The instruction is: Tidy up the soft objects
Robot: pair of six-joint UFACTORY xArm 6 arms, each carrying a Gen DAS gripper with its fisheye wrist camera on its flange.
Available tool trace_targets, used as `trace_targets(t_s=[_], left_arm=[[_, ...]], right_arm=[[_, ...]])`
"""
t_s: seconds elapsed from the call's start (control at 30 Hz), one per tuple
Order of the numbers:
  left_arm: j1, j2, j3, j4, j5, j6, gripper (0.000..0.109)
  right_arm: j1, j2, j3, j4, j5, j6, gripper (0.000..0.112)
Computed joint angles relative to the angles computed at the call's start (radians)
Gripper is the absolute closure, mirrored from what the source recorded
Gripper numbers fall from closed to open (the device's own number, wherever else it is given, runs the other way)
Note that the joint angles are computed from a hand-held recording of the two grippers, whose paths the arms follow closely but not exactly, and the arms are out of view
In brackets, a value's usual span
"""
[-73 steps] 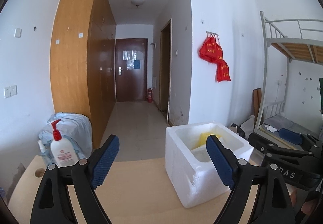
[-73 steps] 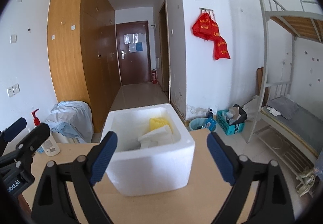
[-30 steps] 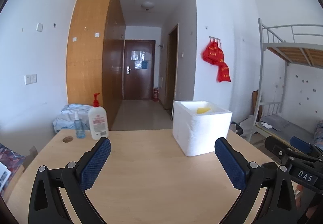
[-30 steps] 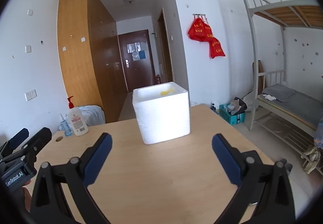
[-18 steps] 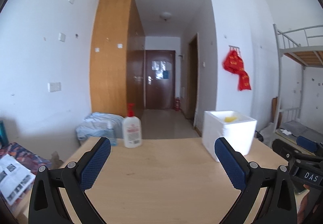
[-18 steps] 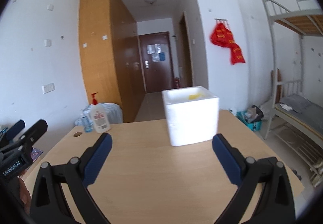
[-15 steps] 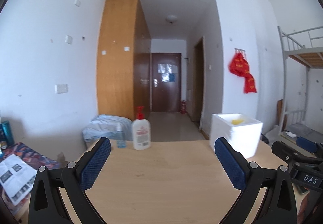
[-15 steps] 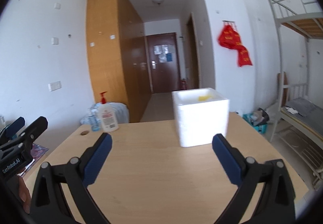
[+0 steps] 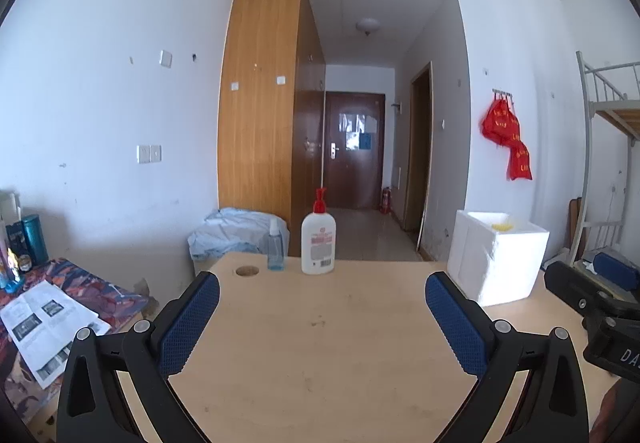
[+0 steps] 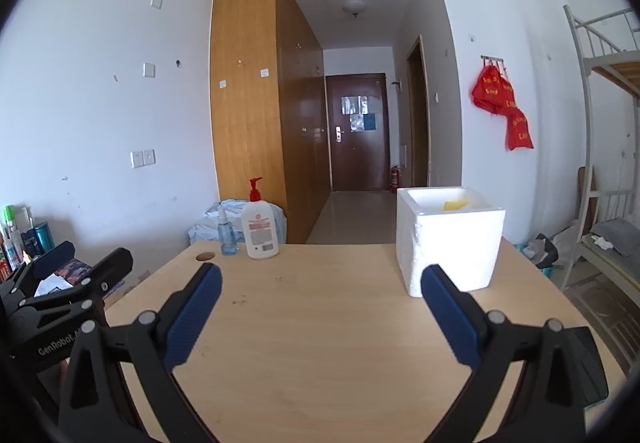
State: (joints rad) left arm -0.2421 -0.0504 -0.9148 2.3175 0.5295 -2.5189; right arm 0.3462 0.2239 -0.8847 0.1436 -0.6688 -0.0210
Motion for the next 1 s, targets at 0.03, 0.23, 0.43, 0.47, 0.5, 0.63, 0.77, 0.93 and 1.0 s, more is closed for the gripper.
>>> trace_targets(t_s=[0.03, 0.23, 0.43, 0.47, 0.5, 0.63, 0.77, 0.93, 1.0], left_arm=[[0.004, 0.004, -0.004, 0.007, -0.012, -0.01, 0.006], [0.003, 0.007, -0.013, 0.024, -0.032, -0.037, 0.006], [-0.005, 0.007, -0.015, 0.022, -0.029, -0.045, 0.006], [-0.007, 0.008, -0.018, 0.024, -0.033, -0.047, 0.006], [-0.009, 0.01, -0.02, 0.023, -0.033, -0.042, 0.006], [-0.016, 0.018, -0.03, 0.045, -0.043, -0.048, 0.006], [-0.02, 0.018, -0.03, 0.043, -0.039, -0.042, 0.006], [-0.023, 0.018, -0.032, 0.03, -0.035, -0.034, 0.006], [-0.023, 0.02, -0.035, 0.025, -0.035, -0.033, 0.006]], right_arm=[[0.001, -0.001, -0.001, 0.004, 0.006, -0.004, 0.011], [0.011, -0.004, -0.004, 0.029, 0.009, -0.026, 0.011], [0.016, -0.009, 0.007, 0.044, 0.001, -0.036, 0.011], [0.016, -0.008, 0.006, 0.047, 0.002, -0.039, 0.011], [0.02, -0.008, 0.006, 0.059, 0.001, -0.045, 0.011], [0.016, -0.01, 0.011, 0.06, 0.001, -0.042, 0.011], [0.011, -0.012, 0.013, 0.062, 0.004, -0.041, 0.011], [0.009, -0.015, 0.016, 0.068, 0.001, -0.045, 0.011], [0.007, -0.015, 0.015, 0.066, 0.006, -0.042, 0.011]])
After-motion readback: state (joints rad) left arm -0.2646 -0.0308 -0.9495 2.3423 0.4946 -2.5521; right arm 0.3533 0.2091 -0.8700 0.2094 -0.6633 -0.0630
